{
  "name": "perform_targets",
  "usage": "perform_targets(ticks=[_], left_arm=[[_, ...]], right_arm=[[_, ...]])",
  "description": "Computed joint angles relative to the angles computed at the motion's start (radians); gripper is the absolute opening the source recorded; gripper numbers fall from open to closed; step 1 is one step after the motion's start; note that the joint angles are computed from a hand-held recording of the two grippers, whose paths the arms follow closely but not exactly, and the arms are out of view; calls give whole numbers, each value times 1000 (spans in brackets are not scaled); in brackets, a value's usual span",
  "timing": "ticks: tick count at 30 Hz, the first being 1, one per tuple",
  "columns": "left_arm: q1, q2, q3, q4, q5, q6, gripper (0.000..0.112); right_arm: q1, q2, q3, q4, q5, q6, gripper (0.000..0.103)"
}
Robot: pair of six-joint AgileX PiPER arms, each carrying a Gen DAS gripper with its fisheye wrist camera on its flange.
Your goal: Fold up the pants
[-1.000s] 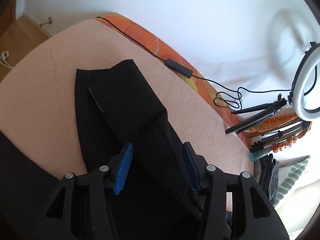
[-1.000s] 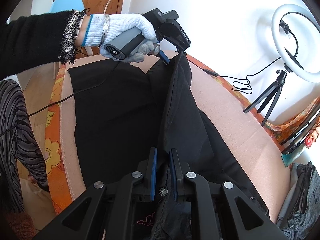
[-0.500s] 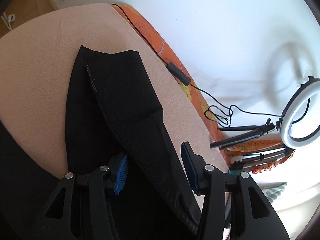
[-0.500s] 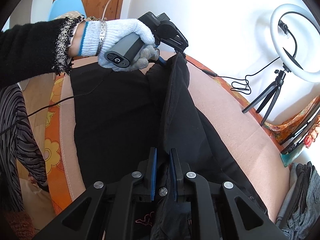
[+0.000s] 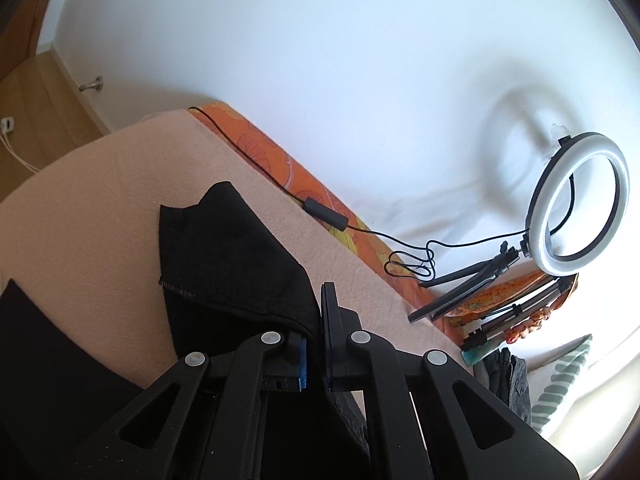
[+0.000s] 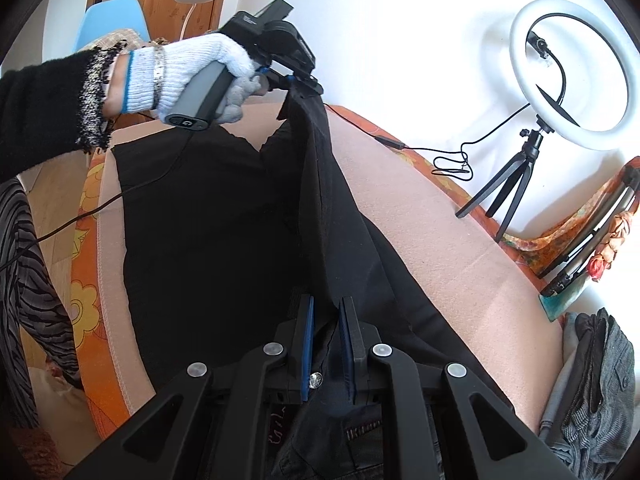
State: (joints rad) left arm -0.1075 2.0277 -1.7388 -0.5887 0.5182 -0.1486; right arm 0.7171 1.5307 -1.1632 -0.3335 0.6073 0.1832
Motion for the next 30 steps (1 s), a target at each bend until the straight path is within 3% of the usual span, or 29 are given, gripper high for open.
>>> perform_targets(ticks=[17, 22, 25, 30], left_arm=[[102, -496, 654, -113, -148, 231, 4], [143, -537, 801, -334, -174, 425, 4], [186, -515, 833, -539, -139, 606, 4], [245, -480, 837, -568, -144, 591, 22]], right_arm=[[253, -121, 81, -354, 154, 336, 10], [312, -121, 121, -388, 183, 373, 10], [341, -129, 136, -405, 201, 409, 8], [386, -135, 153, -437, 236, 464, 7]])
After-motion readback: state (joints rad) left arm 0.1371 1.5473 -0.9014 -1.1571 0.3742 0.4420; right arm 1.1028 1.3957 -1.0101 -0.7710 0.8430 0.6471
